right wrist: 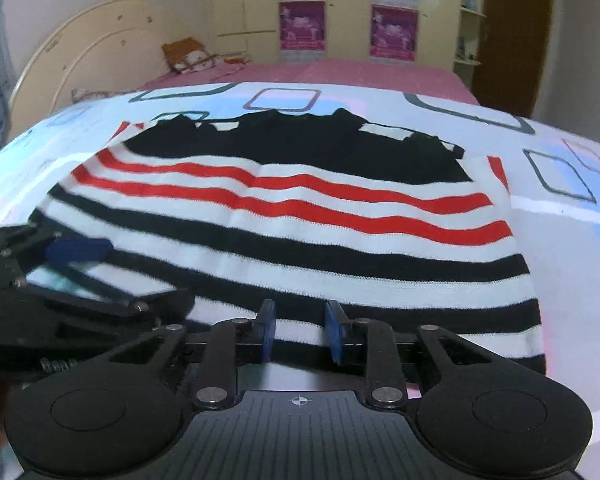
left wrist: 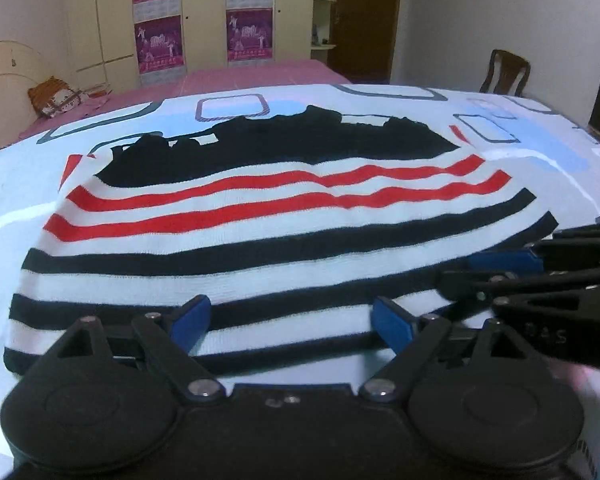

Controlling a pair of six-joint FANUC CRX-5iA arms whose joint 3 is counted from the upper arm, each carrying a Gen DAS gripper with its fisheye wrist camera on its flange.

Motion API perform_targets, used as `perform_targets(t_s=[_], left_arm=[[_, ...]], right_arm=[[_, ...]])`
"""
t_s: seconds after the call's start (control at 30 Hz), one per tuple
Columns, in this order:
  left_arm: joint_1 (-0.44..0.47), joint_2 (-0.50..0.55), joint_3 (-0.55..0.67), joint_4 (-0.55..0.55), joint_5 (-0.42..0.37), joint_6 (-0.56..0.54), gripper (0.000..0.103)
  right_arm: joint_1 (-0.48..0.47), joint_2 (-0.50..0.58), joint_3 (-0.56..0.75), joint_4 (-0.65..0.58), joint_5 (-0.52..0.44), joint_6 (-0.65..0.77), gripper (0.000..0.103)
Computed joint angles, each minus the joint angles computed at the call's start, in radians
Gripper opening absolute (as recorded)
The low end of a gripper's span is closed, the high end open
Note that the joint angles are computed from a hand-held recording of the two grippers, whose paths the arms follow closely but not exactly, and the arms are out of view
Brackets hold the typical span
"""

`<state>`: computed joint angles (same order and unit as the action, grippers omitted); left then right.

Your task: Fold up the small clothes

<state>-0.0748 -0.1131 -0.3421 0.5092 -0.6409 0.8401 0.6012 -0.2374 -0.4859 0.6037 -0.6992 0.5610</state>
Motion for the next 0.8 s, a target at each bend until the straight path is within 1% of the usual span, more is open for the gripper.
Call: perform_targets(t_s=[0.03,0.1,0.13,0.2,0.23,0.27,0.3,0.37,0.43,0.47,0.53,0.57,0.63,0.73,0.77,0.8], left_arm=[[0.009,-0.005,0.000,-0.012,0.001,0.002,0.089],[0.042,-0.021,-0.006,-0.035,0.016,0.019,0.089],[0.064,-0.031,-0.014,-0.041,0.023,0.026,0.087],[0.123,-0.038,-0.013,-0.082,0.022,0.080,0.082],[0.156,-0.038,-0.026,-0.045,0.014,0.071,0.082],[0.177,-0.037,-0.041,0.020,0.010,0.030,0.082],[0.182,-0.038,-0.045,0.032,0.010,0.016,0.081],[0.161,-0.035,-0.014,-0.049,0.006,0.075,0.080],[0.149,-0.028,0.007,-0.085,-0.001,0.115,0.079],[0.147,-0.026,0.010,-0.092,-0.003,0.126,0.079],[0.149,-0.028,0.003,-0.082,0.001,0.118,0.079],[0.151,-0.030,-0.002,-0.075,0.006,0.110,0.079],[0.154,-0.036,-0.016,-0.066,0.014,0.097,0.079],[0.156,-0.040,-0.023,-0.060,0.016,0.091,0.080],[0.156,-0.040,-0.025,-0.056,0.019,0.086,0.080],[0.157,-0.040,-0.028,-0.052,0.021,0.080,0.080]], right_arm=[[-0.002,-0.007,-0.009,0.013,-0.012,0.009,0.028],[-0.025,-0.021,-0.025,0.046,-0.058,-0.042,0.028],[-0.037,-0.032,-0.038,0.065,-0.088,-0.077,0.028],[-0.066,-0.061,-0.067,0.089,-0.154,-0.134,0.028],[-0.088,-0.085,-0.083,0.069,-0.151,-0.131,0.027],[-0.109,-0.111,-0.098,0.038,-0.117,-0.109,0.023],[-0.114,-0.120,-0.103,0.027,-0.106,-0.087,0.023],[-0.098,-0.102,-0.091,0.046,-0.133,-0.068,0.023],[-0.088,-0.087,-0.074,0.057,-0.156,-0.069,0.023],[-0.084,-0.091,-0.076,0.070,-0.153,-0.083,0.023],[-0.084,-0.098,-0.081,0.076,-0.133,-0.097,0.023],[-0.089,-0.086,-0.067,0.038,-0.136,-0.066,0.023],[-0.092,-0.096,-0.097,0.050,-0.111,-0.062,0.023],[-0.095,-0.086,-0.070,0.025,-0.125,-0.033,0.023],[-0.096,-0.090,-0.072,0.036,-0.122,-0.048,0.023],[-0.094,-0.099,-0.089,0.074,-0.117,-0.089,0.023]])
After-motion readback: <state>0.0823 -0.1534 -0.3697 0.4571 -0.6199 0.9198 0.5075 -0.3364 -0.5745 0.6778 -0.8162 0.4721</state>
